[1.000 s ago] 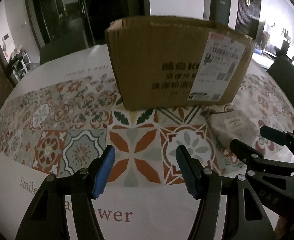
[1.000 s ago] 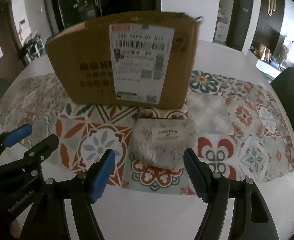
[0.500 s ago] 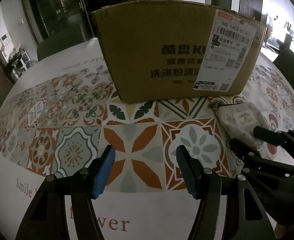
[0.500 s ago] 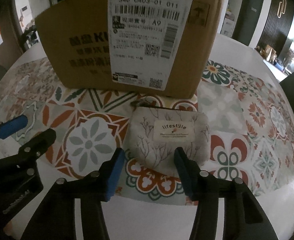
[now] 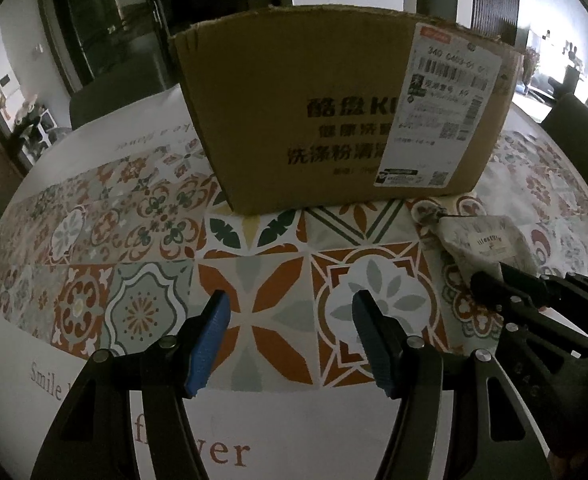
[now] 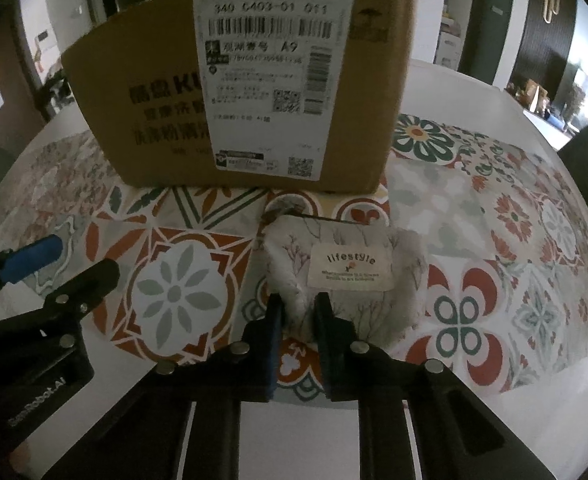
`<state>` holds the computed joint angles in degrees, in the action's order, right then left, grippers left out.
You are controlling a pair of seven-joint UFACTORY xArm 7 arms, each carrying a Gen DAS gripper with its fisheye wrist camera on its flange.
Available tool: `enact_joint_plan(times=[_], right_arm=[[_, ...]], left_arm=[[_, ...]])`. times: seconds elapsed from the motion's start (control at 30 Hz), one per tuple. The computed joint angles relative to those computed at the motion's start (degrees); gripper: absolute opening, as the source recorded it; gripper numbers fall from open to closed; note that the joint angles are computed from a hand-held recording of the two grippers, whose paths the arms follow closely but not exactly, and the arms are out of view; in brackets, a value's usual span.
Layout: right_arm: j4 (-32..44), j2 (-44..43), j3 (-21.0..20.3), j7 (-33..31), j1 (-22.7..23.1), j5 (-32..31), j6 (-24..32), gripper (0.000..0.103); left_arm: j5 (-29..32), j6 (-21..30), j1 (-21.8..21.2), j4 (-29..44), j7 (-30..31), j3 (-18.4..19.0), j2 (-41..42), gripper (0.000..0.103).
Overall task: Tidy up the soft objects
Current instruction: 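Grasp the grey lifestyle pouch with the right tool, then carry the pouch with the right tool and lower it into the box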
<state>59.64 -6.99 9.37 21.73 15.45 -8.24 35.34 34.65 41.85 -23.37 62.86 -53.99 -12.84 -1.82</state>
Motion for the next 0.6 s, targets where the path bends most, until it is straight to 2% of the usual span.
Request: enact_joint_plan(times=[0.6], right_arm=[[-2.9, -9.7, 1.1, 3.4, -1.1, 1.6, -1.7, 0.013]], left_arm=[[1.2, -0.9, 1.4, -1.4, -1.2, -2.9, -7.1, 0.065]])
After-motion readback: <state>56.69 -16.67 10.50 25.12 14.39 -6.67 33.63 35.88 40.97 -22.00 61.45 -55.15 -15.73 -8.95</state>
